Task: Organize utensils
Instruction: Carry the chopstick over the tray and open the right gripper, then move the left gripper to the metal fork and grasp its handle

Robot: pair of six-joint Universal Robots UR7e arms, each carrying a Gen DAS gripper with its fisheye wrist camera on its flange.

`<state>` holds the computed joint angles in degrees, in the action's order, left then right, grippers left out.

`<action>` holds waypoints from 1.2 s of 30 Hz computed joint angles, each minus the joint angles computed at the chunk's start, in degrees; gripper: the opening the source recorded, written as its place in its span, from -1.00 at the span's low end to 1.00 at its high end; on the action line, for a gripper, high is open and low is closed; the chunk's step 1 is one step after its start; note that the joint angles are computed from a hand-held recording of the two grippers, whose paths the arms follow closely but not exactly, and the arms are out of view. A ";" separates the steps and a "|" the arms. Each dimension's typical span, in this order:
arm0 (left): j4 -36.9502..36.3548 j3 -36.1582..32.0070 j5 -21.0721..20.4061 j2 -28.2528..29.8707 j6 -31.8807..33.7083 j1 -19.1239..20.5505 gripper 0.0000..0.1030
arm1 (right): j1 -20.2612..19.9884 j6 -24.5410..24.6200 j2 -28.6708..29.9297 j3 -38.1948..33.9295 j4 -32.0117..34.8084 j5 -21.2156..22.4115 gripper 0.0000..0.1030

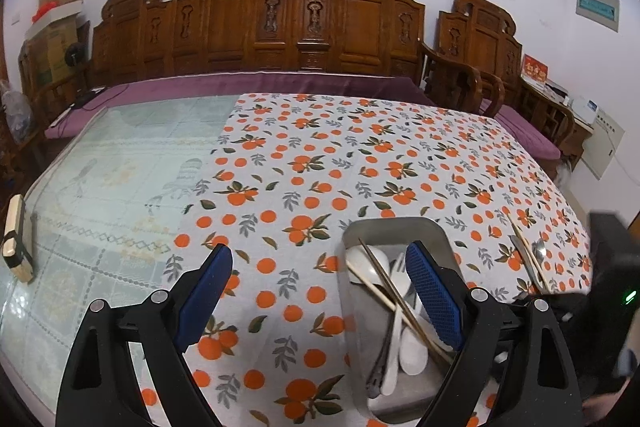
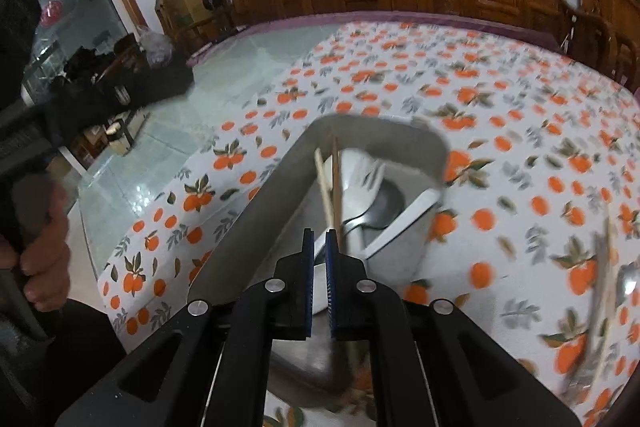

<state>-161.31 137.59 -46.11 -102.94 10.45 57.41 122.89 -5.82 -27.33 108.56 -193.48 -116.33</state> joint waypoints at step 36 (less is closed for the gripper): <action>-3.07 10.53 -2.22 9.86 -7.25 -13.40 0.65 | -13.91 -8.74 -14.18 23.42 -22.10 -13.09 -0.25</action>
